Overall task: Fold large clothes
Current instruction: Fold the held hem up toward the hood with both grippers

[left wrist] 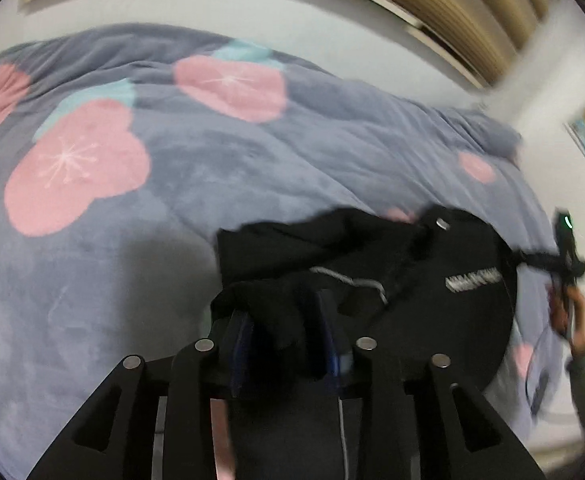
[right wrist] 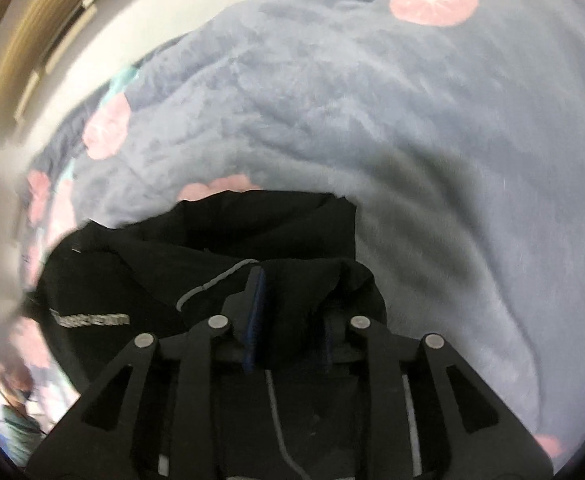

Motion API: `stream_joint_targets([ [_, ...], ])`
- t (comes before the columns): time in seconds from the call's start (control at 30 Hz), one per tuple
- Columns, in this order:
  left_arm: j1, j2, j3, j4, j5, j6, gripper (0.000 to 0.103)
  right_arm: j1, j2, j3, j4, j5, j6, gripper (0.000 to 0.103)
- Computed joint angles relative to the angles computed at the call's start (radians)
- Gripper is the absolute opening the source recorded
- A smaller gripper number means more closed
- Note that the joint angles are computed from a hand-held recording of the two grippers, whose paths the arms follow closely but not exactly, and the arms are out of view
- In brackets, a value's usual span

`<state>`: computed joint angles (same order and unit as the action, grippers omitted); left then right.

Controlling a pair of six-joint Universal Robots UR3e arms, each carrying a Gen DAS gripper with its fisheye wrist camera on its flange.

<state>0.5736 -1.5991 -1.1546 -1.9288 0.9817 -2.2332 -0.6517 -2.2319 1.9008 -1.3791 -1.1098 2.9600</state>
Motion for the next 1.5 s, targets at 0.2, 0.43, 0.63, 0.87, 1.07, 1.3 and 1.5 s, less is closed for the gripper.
stream_joint_targets([
  [0.2, 0.131, 0.02, 0.109, -0.156, 0.002, 0.119, 0.042, -0.206, -0.124, -0.113, 0.338, 0.088, -0.195, 0.055],
  [0.43, 0.077, 0.064, -0.029, 0.0, -0.011, 0.048, 0.054, 0.099, -0.086, -0.051, -0.03, -0.08, -0.013, 0.078],
  [0.63, -0.112, -0.033, -0.183, 0.352, 0.03, -0.207, 0.054, 0.256, 0.038, 0.151, -0.457, -0.193, 0.116, 0.077],
  [0.87, -0.136, -0.195, -0.188, 0.47, -0.017, -0.323, 0.054, 0.201, 0.149, 0.272, -0.63, -0.117, 0.009, 0.077],
  [1.07, -0.16, -0.241, -0.158, 0.492, 0.011, -0.333, 0.058, 0.17, 0.2, 0.285, -0.626, -0.047, -0.044, 0.077],
  [1.3, -0.11, -0.294, -0.118, 0.384, -0.023, -0.316, 0.076, 0.134, 0.226, 0.297, -0.598, 0.002, -0.07, 0.082],
  [1.5, -0.099, -0.253, -0.226, 0.434, -0.097, -0.309, 0.038, 0.094, 0.18, 0.322, -0.577, 0.018, -0.056, 0.031],
])
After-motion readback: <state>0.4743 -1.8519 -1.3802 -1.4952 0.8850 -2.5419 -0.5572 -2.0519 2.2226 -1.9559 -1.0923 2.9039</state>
